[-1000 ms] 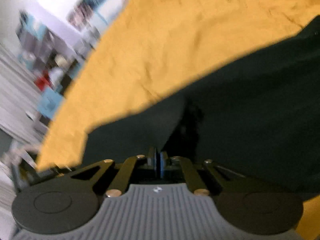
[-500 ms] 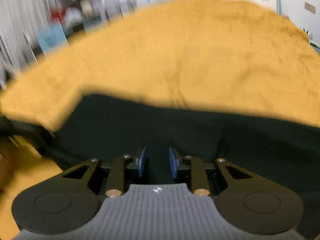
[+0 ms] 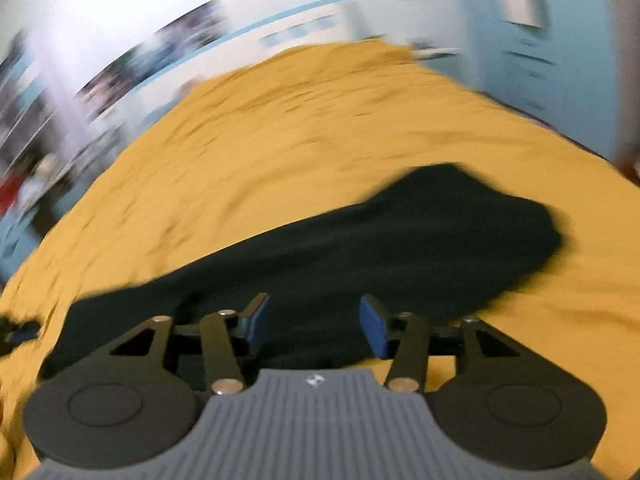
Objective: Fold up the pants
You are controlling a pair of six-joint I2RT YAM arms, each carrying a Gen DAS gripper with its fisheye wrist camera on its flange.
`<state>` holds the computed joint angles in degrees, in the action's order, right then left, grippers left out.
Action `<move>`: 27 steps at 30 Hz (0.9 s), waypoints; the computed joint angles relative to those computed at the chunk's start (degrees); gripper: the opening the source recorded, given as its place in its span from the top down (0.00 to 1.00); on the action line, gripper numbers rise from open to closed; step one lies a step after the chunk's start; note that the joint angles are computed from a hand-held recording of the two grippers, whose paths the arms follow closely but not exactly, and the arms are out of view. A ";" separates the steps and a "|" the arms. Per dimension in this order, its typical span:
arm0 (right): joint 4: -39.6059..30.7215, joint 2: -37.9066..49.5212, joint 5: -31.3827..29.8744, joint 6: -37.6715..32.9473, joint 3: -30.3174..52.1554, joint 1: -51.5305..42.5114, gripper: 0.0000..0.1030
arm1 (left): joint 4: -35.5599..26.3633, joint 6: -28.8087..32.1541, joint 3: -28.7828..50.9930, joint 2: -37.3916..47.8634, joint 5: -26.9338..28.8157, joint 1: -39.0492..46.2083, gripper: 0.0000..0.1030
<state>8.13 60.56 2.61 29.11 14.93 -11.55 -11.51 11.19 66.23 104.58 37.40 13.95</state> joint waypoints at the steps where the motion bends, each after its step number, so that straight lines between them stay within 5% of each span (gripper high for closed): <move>1: -0.55 -1.93 -2.88 0.12 -1.35 -5.11 0.49 | 0.80 0.30 -2.16 -2.18 -0.15 -2.18 0.61; 4: 2.91 -0.57 -13.05 3.87 -4.61 -19.75 0.43 | 1.91 -0.08 -8.01 -7.73 -0.60 -9.71 0.59; 7: 18.11 11.36 -21.41 10.98 -7.26 -27.62 0.40 | 4.33 -0.46 -14.16 -12.80 -1.93 -18.87 0.59; 10: 36.23 26.76 -26.82 18.91 -7.43 -33.25 0.40 | 10.10 -1.82 -20.54 -17.28 -7.50 -29.68 0.59; 13: 44.90 36.27 -24.67 25.88 -4.90 -33.26 0.41 | 15.42 -4.05 -23.47 -17.18 -14.25 -38.29 0.58; 17: 49.27 42.18 -23.95 27.41 -2.18 -34.58 0.43 | 14.41 -3.91 -23.45 -12.42 -19.36 -45.22 0.57; 19: 49.80 43.23 -25.00 26.79 -1.36 -35.70 0.43 | 10.43 0.86 -23.50 -11.11 -21.93 -48.15 0.49; 20: 49.69 44.13 -26.08 26.56 -0.42 -36.34 0.42 | 13.32 3.49 -26.38 -12.54 -24.19 -49.40 0.50; 25: 43.64 44.06 -32.13 22.10 2.45 -40.61 0.52 | 3.37 2.54 -22.51 -16.75 -16.76 -44.88 0.51; 27: 39.44 43.20 -30.61 18.76 3.81 -39.72 0.56 | 6.29 -2.63 -22.93 -19.16 -15.79 -43.65 0.51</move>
